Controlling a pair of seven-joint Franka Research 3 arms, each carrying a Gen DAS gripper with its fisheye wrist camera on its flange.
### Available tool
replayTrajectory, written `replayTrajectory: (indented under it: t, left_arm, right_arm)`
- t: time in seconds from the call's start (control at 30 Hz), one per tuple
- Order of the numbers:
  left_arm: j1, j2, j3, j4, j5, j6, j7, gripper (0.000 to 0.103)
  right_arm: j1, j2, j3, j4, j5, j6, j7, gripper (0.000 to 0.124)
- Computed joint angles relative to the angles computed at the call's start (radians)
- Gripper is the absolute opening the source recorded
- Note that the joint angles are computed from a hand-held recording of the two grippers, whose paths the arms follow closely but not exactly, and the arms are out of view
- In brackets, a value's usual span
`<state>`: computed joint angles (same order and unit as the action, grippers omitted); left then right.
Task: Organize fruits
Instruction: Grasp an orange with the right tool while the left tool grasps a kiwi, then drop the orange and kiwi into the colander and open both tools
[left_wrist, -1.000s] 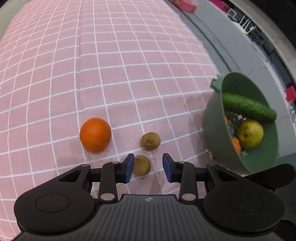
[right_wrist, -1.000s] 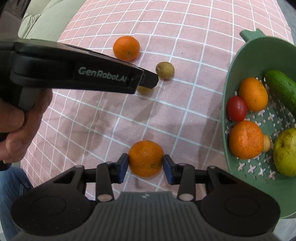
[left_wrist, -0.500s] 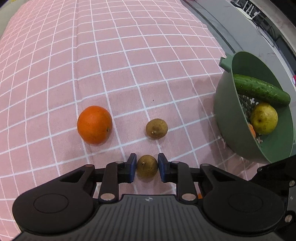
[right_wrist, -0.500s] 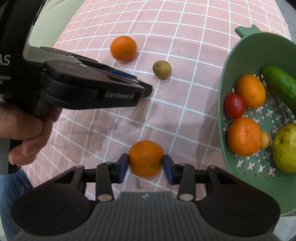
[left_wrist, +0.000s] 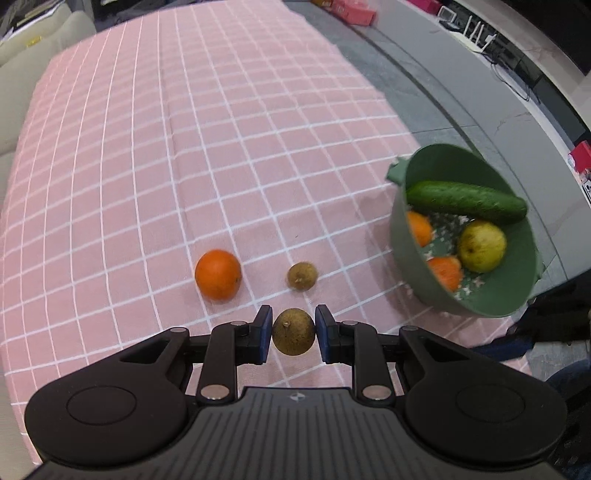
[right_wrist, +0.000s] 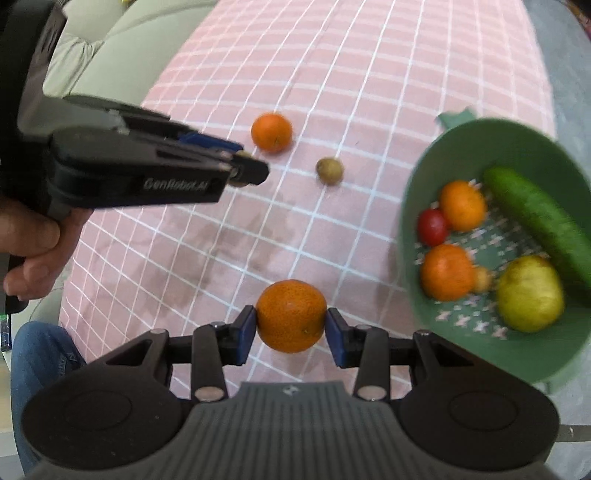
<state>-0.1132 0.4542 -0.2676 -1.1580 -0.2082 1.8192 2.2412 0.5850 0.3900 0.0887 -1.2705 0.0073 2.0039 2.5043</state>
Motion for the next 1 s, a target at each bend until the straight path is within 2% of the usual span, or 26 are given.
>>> replayTrajectory:
  t: [0.17,0.4,0.6,0.8,1.0]
  left_arm:
    - [-0.007,-0.055,-0.014,-0.051,-0.022,0.016,0.020,0.028]
    - [-0.026,-0.128,-0.030,-0.132,-0.094,0.023,0.048,0.028]
    - [-0.072,-0.190,-0.037,-0.241,-0.105,0.089,0.104,0.028]
    - [-0.103,-0.211,-0.043,-0.305,-0.122,0.115,0.139,0.028]
    - [-0.140,-0.197,-0.036,-0.310,-0.047,0.152,0.132,0.028]
  right_arm:
    - [-0.002,-0.105,-0.008,-0.088,-0.047,-0.010,0.047,0.038]
    - [-0.038,-0.255,0.015,-0.245,-0.105,-0.005,0.113,0.038]
    - [-0.088,-0.362,0.037,-0.381,-0.136,-0.005,0.166,0.038]
    - [-0.138,-0.421,0.051,-0.494,-0.112,0.025,0.186,0.038]
    - [-0.161,-0.432,0.062,-0.553,-0.072,0.088,0.180,0.038]
